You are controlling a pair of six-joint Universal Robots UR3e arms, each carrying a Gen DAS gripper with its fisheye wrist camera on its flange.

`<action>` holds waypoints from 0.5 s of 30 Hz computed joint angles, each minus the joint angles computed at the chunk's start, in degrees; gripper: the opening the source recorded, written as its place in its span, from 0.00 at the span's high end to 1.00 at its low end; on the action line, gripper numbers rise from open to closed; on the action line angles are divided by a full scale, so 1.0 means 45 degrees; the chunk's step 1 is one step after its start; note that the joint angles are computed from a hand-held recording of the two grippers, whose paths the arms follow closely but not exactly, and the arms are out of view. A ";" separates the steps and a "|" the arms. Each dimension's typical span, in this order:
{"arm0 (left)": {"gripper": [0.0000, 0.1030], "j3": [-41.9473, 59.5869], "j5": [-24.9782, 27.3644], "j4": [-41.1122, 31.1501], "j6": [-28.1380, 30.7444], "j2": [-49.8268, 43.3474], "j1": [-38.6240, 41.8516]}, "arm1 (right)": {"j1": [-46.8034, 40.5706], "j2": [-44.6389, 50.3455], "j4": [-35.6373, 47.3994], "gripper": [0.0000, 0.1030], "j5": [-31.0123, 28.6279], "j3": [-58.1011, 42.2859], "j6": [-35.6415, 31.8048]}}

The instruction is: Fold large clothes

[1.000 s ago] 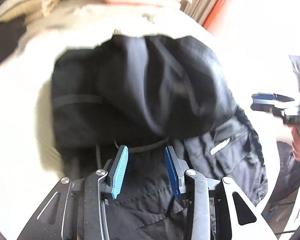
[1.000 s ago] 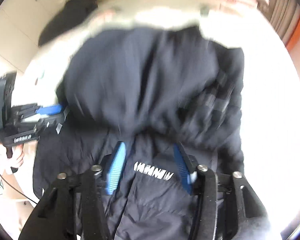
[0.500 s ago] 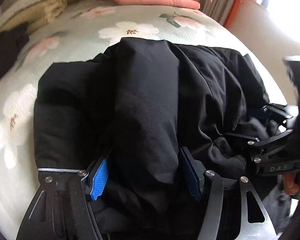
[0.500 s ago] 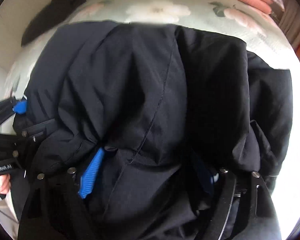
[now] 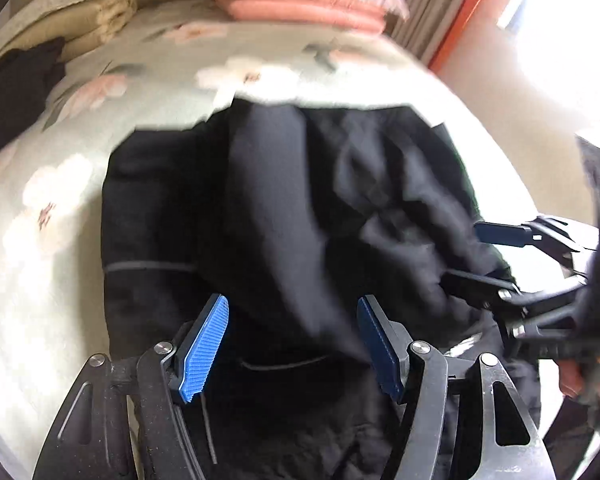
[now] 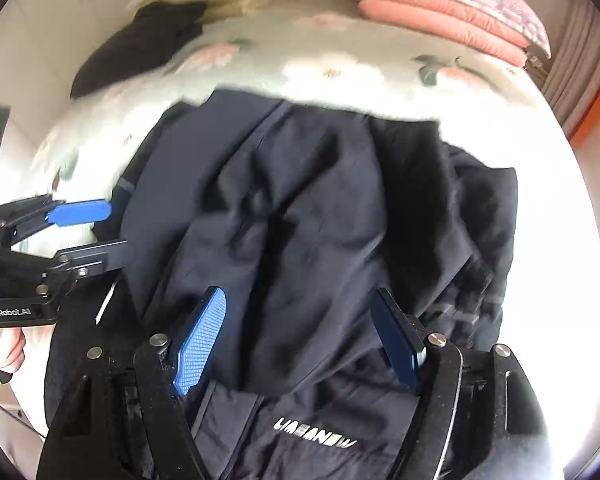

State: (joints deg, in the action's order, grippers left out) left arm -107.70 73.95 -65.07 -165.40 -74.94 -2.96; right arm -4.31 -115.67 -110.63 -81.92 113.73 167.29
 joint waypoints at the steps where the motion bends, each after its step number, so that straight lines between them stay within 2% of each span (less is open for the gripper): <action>1: 0.33 -0.0257 0.0407 0.0552 -0.0275 -0.0619 -0.0308 | -0.0140 0.0431 -0.0396 0.25 0.0027 0.0410 -0.0074; 3: 0.32 -0.0847 0.0817 0.1444 -0.0893 -0.1512 -0.0572 | 0.0010 0.1706 -0.1391 0.24 -0.0062 0.1053 0.0264; 5: 0.29 -0.1705 0.0550 0.2739 -0.1310 -0.1717 -0.0442 | -0.0047 0.2005 -0.2695 0.19 0.0118 0.1934 0.0348; 7: 0.29 -0.1864 0.0937 0.3472 -0.1593 -0.1860 -0.0809 | 0.0340 0.2187 -0.3100 0.17 -0.0175 0.1929 0.0662; 10: 0.28 -0.2292 0.0877 0.4007 -0.1630 -0.1701 -0.0834 | 0.0626 0.2270 -0.3548 0.15 -0.0289 0.2162 0.0880; 13: 0.28 -0.2693 0.0381 0.3364 -0.1426 -0.0597 -0.0434 | 0.0494 0.1742 -0.3094 0.15 -0.0230 0.2243 0.0700; 15: 0.28 -0.3084 -0.0287 0.2335 -0.0854 0.0818 0.0425 | 0.0059 0.1611 -0.3003 0.16 0.0202 0.2270 0.0370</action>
